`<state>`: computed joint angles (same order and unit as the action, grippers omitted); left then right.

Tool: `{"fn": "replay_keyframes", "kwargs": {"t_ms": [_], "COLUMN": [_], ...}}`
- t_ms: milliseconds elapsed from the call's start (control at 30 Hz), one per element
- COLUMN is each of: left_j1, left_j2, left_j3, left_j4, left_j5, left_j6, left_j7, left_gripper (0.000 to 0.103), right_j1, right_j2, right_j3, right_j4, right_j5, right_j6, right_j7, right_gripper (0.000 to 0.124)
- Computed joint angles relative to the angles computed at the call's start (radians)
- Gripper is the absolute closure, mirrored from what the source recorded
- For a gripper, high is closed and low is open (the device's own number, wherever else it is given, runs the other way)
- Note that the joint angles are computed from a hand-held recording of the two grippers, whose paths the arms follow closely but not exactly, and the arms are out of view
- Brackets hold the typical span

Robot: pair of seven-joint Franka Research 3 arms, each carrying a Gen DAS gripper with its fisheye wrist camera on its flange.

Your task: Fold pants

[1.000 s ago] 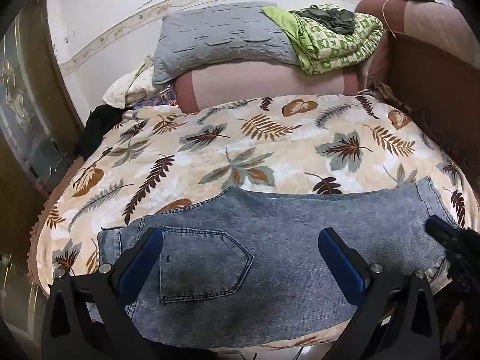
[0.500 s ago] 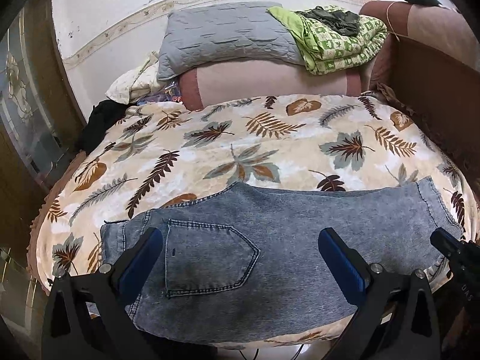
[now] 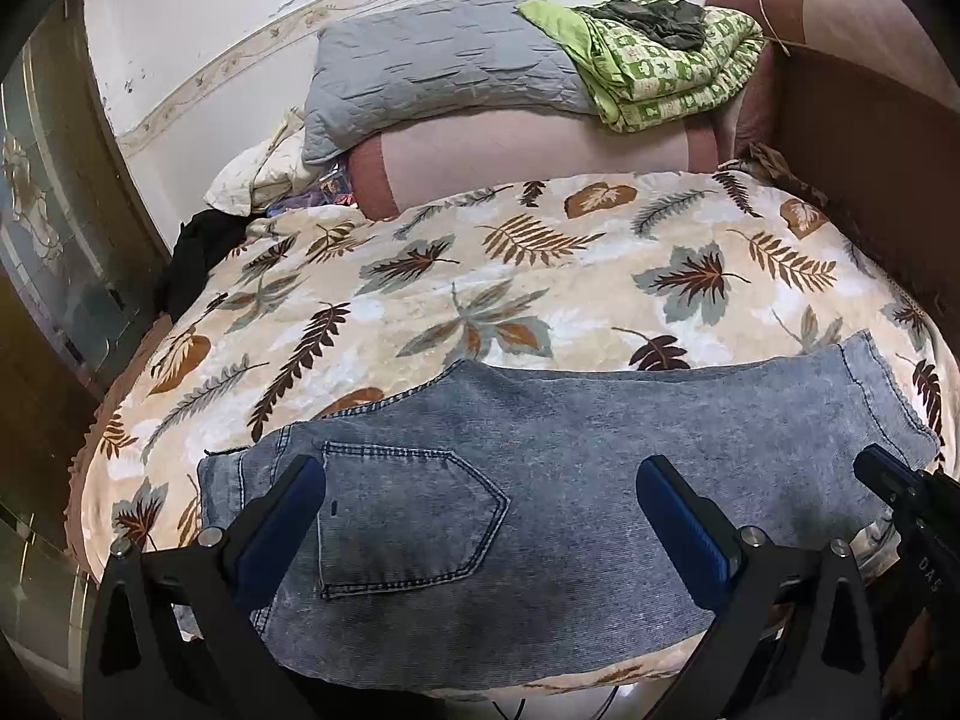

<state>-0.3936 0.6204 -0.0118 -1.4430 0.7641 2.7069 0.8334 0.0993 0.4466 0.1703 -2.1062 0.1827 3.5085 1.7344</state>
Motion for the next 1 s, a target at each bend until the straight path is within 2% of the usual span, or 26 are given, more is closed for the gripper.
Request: {"fn": "replay_keyframes", "kwargs": {"t_ms": [633, 833, 1000], "left_j1": [-0.002, -0.011, -0.018], "left_j2": [0.015, 0.019, 0.032], "left_j3": [-0.005, -0.012, -0.029], "left_j4": [0.005, 0.001, 0.009], "left_j5": [-0.016, -0.01, -0.025], "left_j6": [-0.027, -0.032, -0.047], "left_j7": [0.02, 0.041, 0.092], "left_gripper": [0.0, 0.0, 0.0], "right_j1": [-0.034, -0.004, 0.076], "right_j2": [0.015, 0.015, 0.016], "right_j3": [0.037, 0.016, -0.056], "right_j4": [0.021, 0.032, 0.051], "right_j5": [-0.034, -0.015, 0.06], "right_j6": [-0.032, -0.069, -0.118], "right_j7": [0.001, -0.028, -0.075], "right_gripper": [0.117, 0.117, 0.116]}}
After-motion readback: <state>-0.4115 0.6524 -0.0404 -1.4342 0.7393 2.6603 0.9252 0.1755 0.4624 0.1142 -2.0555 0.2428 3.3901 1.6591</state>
